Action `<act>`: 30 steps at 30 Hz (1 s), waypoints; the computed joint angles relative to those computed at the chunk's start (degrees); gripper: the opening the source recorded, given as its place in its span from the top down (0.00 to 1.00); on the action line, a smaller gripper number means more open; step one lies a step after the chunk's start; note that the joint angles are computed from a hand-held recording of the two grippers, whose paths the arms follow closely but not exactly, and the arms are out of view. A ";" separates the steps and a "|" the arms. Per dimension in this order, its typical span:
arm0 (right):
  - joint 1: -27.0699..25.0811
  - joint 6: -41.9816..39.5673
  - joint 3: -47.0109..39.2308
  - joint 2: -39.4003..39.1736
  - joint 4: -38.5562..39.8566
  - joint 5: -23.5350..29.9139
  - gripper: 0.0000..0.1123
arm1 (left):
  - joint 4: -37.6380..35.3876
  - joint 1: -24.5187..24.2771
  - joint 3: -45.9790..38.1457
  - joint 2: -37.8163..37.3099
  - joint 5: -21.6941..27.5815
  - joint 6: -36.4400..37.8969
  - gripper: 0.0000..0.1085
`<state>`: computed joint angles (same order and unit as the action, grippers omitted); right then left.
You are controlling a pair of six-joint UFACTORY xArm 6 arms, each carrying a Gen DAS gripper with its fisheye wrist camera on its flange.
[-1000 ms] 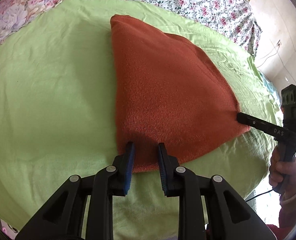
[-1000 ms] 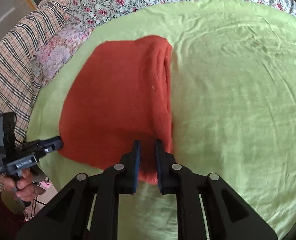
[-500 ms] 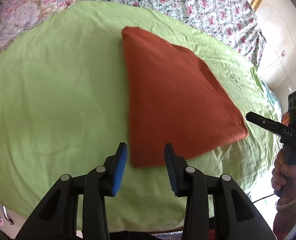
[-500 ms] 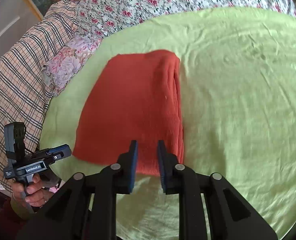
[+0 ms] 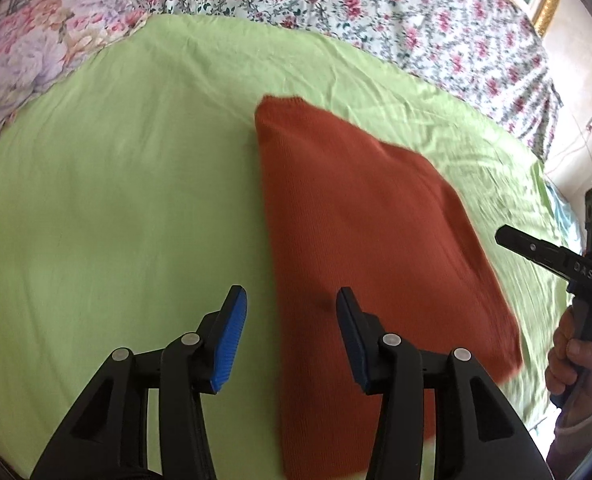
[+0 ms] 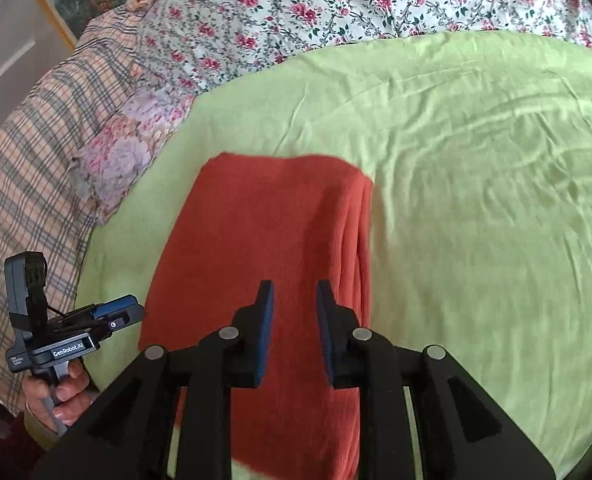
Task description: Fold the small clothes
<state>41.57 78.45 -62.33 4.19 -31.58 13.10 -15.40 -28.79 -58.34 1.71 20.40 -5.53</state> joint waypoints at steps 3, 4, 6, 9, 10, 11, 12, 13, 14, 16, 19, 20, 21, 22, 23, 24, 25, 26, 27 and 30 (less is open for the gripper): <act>-1.40 -7.24 -3.82 3.25 6.06 -0.52 0.80 | -6.12 1.66 -8.50 7.25 2.73 4.68 0.54; -1.76 -10.96 -4.96 4.46 9.45 -1.20 0.80 | -8.03 2.16 -11.02 9.39 3.61 5.93 0.51; -2.08 -19.39 -7.21 6.90 17.20 -1.74 0.80 | -11.32 3.43 -17.26 14.49 5.80 8.02 0.47; -2.78 -28.69 -10.40 10.51 25.94 -0.72 0.80 | -12.66 4.77 -26.15 21.17 9.03 8.39 0.46; -3.14 -30.81 -11.04 11.50 28.32 -0.48 0.80 | -12.95 5.02 -28.42 22.81 9.79 8.47 0.46; -3.49 -32.97 -11.64 12.39 30.72 -0.33 0.80 | -12.40 5.12 -31.04 24.70 10.35 7.70 0.46; -3.80 -35.72 -12.07 13.27 33.84 -0.64 0.80 | -11.42 5.29 -33.99 26.92 10.62 6.80 0.49; -4.14 -37.53 -12.50 14.03 35.87 -0.86 0.80 | -10.33 5.40 -35.94 28.42 10.63 5.73 0.57; -4.52 -37.73 -12.91 14.71 35.92 -0.68 0.80 | -9.39 5.49 -37.57 29.69 10.69 4.68 0.70; -4.99 -38.66 -13.12 15.55 37.06 -1.07 0.80 | -5.55 5.65 -41.82 33.01 11.03 0.39 0.82; -5.39 -40.87 -13.19 16.35 40.82 -1.88 0.81 | -0.90 5.88 -44.73 35.11 10.95 -4.09 0.83; -5.46 -41.31 -13.19 16.31 41.30 -1.77 0.81 | -0.01 5.88 -44.66 34.83 10.98 -4.82 0.83; -5.58 -40.47 -13.24 16.05 40.49 -1.11 0.81 | 1.78 5.80 -44.20 34.08 10.73 -6.09 0.83; -5.63 -38.31 -12.92 15.41 38.43 -0.72 0.80 | 2.97 5.70 -42.69 32.78 9.80 -6.65 0.84; -5.66 -35.86 -12.62 14.69 35.90 -0.53 0.80 | 3.91 5.66 -40.46 31.01 8.55 -6.83 0.84; -5.62 -32.43 -11.81 13.43 32.22 -0.59 0.80 | 5.56 5.49 -37.08 28.26 6.91 -7.62 0.84; -5.49 -28.71 -10.75 11.87 28.21 -0.62 0.80 | 6.17 5.35 -34.46 26.15 5.77 -7.90 0.82; -5.19 -26.38 -9.46 10.29 25.88 -1.09 0.80 | 6.31 5.17 -31.58 23.86 4.63 -7.88 0.79; -4.83 -25.39 -8.40 9.12 25.06 -1.67 0.80 | 6.31 4.86 -28.24 21.14 3.46 -7.83 0.79; -2.91 -20.61 -4.87 4.94 20.33 -2.08 0.72 | 7.67 3.62 -17.30 12.48 0.03 -8.45 0.76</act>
<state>38.66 57.83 -67.19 9.13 -11.25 11.02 -7.73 -25.16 -75.63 14.19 20.43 -13.98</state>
